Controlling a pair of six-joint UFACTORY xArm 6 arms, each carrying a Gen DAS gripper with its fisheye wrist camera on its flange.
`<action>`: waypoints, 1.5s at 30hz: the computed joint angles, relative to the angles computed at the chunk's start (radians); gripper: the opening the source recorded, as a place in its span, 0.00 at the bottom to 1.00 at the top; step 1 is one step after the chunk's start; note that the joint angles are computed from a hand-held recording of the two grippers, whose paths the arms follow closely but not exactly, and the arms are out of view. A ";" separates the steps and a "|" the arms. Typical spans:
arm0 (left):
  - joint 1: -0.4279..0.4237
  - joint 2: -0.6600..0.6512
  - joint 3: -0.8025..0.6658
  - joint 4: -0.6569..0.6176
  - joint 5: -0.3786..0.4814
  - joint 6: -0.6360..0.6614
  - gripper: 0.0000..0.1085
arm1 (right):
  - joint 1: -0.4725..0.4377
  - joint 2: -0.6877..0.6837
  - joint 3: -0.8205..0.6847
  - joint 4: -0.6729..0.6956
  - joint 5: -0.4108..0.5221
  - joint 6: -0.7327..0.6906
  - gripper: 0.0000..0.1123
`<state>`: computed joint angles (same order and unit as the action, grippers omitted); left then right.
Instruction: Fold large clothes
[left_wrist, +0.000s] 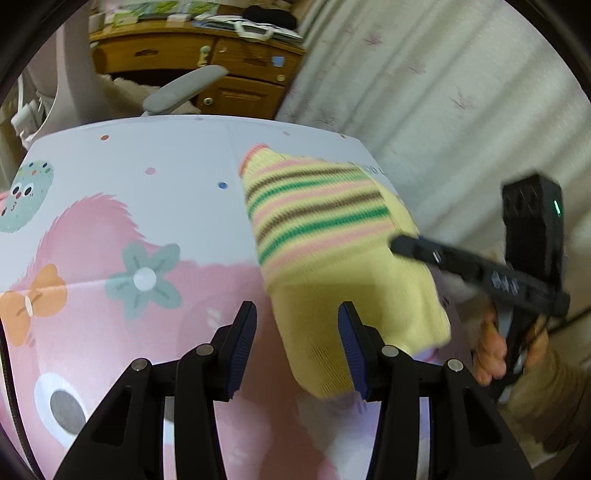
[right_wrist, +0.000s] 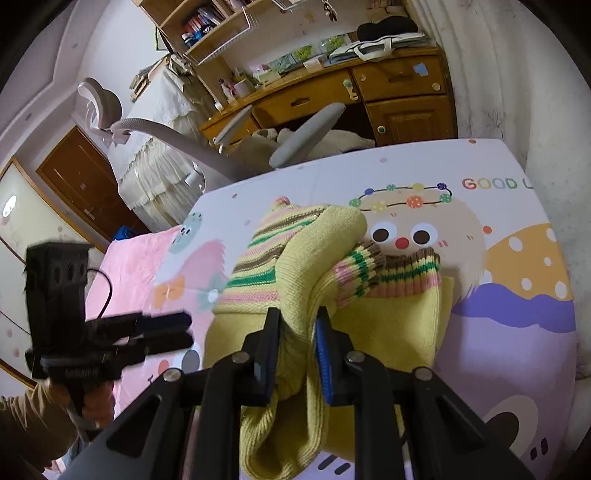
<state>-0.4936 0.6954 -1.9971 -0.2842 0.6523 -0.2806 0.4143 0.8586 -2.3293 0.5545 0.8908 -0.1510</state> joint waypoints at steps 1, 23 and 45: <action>-0.012 -0.019 0.029 0.026 -0.009 -0.011 0.41 | 0.000 0.007 -0.010 -0.003 0.004 0.010 0.16; -0.109 -0.018 0.180 0.609 -0.185 -0.689 0.42 | -0.008 -0.072 0.114 0.132 -0.058 -0.045 0.16; -0.224 0.271 -0.399 0.905 0.327 -0.579 0.18 | -0.008 -0.242 0.435 -0.206 -0.219 0.143 0.14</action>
<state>-0.7171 0.9662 -2.3966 0.6211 0.9789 -0.8591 0.4066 0.6169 -1.8942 0.3484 0.6721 -0.0076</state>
